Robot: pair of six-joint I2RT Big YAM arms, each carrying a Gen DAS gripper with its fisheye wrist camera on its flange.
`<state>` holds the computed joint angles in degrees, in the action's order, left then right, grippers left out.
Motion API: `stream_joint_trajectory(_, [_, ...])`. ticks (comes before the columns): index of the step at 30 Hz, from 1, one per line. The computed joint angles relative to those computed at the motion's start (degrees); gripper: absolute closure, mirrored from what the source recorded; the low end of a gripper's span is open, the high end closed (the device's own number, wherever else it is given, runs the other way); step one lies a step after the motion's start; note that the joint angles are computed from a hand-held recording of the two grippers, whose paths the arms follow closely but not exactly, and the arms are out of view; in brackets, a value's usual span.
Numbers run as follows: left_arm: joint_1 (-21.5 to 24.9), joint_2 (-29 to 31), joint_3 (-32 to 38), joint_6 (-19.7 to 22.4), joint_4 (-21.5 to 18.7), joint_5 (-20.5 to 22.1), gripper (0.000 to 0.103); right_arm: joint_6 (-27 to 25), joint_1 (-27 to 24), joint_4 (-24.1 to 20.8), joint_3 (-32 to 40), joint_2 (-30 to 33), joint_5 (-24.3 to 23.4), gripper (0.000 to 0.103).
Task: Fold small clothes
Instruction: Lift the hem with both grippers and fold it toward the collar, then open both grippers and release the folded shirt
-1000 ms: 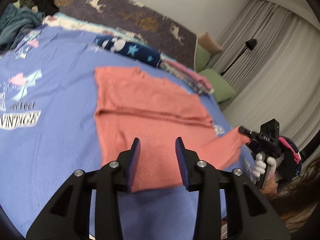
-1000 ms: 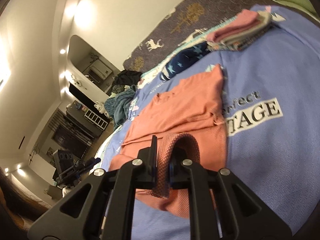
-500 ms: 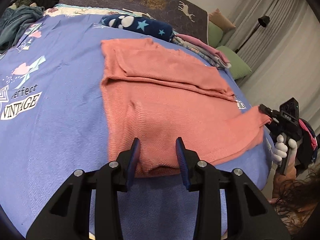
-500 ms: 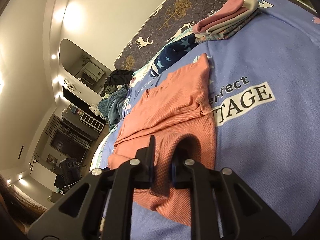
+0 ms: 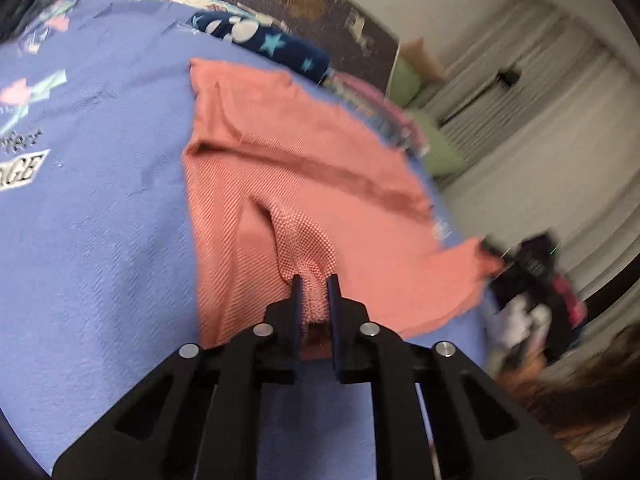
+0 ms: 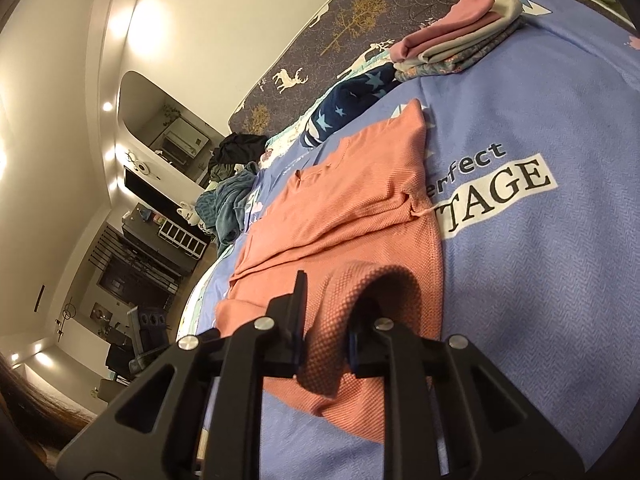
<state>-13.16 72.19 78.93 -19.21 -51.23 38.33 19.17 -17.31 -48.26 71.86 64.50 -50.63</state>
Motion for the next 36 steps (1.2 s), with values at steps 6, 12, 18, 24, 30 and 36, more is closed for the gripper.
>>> stream_joint_trajectory(6, [0.2,-3.6,0.0,-3.9,8.9,1.8,0.093,1.0,-1.2,0.9,0.1,-1.1,-0.5,0.085])
stream_joint_trajectory(12, [-0.3,-4.4,2.4,-3.5,11.2,0.0,0.093,1.8,-0.5,2.6,0.9,-1.3,-0.2,0.085])
stream_joint_trajectory(18, [0.8,-3.3,5.0,-4.4,13.0,-0.6,0.093,1.7,0.4,4.6,3.9,-0.4,0.1,0.085])
stream_joint_trajectory(24, [0.6,0.3,11.3,-3.3,12.5,-3.7,0.093,0.7,2.4,5.2,10.9,3.8,2.9,0.085])
stream_joint_trajectory(30, [-0.9,8.8,22.7,1.2,7.9,-10.0,0.093,-0.3,5.2,2.3,22.0,12.6,8.3,0.085])
stream_joint_trajectory(36, [-2.9,23.3,36.2,6.3,0.3,-23.8,0.090,2.1,6.6,-4.1,34.0,26.3,13.6,0.075])
